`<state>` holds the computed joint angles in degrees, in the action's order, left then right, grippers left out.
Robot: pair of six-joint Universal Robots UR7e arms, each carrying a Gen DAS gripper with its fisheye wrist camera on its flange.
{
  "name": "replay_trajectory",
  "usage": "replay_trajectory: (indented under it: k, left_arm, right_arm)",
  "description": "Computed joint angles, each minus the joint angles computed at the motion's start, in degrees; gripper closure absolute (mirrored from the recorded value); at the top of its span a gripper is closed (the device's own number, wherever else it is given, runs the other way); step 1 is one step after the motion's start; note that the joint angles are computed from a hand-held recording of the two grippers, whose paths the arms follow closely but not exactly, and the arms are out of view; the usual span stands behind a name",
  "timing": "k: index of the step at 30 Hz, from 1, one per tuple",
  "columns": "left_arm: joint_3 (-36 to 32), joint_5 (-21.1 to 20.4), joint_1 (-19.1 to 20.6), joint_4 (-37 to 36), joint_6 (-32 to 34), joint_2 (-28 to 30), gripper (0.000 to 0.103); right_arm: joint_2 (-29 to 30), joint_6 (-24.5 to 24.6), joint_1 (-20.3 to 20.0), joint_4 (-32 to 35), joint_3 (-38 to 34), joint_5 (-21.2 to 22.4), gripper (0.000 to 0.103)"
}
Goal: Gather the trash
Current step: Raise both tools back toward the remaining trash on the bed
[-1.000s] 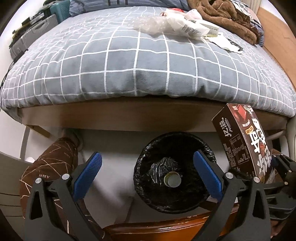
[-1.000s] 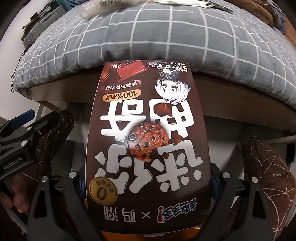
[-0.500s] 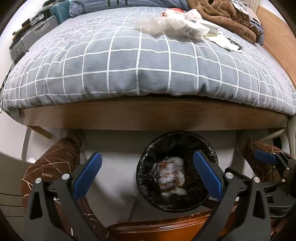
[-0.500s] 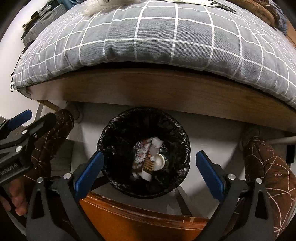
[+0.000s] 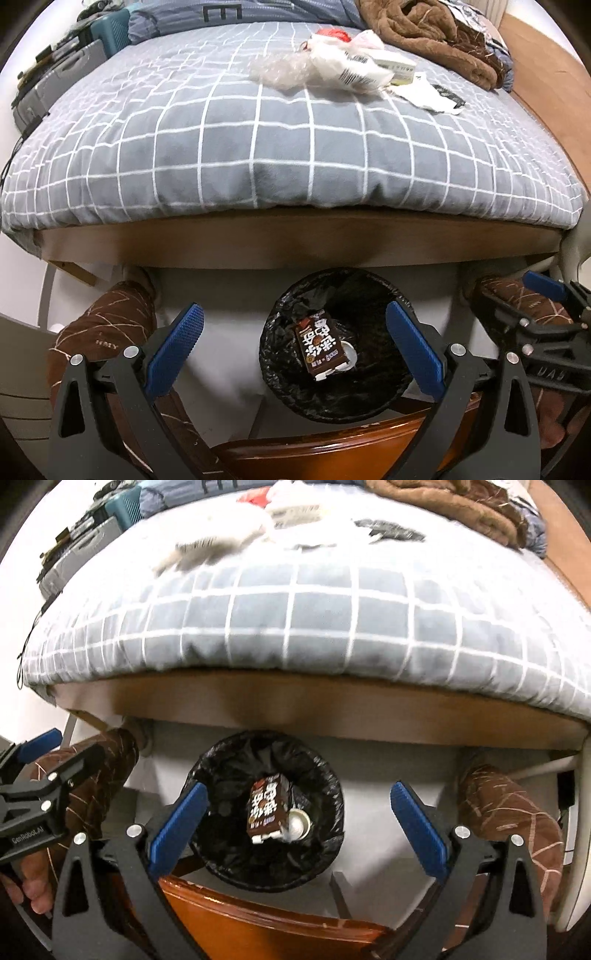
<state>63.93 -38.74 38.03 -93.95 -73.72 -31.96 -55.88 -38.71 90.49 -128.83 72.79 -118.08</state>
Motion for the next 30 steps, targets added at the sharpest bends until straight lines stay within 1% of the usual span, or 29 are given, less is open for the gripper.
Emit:
replay_trajectory:
  k: [4, 7, 12, 16, 24, 30]
  left_arm:
    - [-1.95, 0.92, -0.31, 1.69, 0.17, 0.49, 0.006]
    - [-3.15, 1.51, -0.51, 2.46, 0.14, 0.68, 0.006]
    - [-5.76, 3.68, -0.92, 4.62, 0.5, 1.35, 0.006]
    - [-8.07, 5.09, -0.93, 5.2, 1.02, 1.89, 0.006]
    - [-15.44, 7.47, -0.13, 6.04, 4.68, 4.69, 0.006]
    - [-22.83, 9.67, 0.33, 9.14, 6.41, 7.93, 0.006]
  right_arm:
    - [-0.11, 0.97, 0.28, -1.22, -1.66, 1.42, 0.007]
    - [-0.09, 0.8, 0.52, -2.39, -2.9, 1.97, 0.007]
    - [0.25, 1.1, 0.77, -2.87, -5.47, 3.34, 0.007]
    - [1.46, 1.01, 1.0, -2.44, -8.88, 4.12, 0.007]
    - [4.61, 0.64, 1.7, -1.75, -15.25, 4.82, 0.007]
    - [6.91, 0.05, 2.63, -1.11, -19.84, 5.2, 0.007]
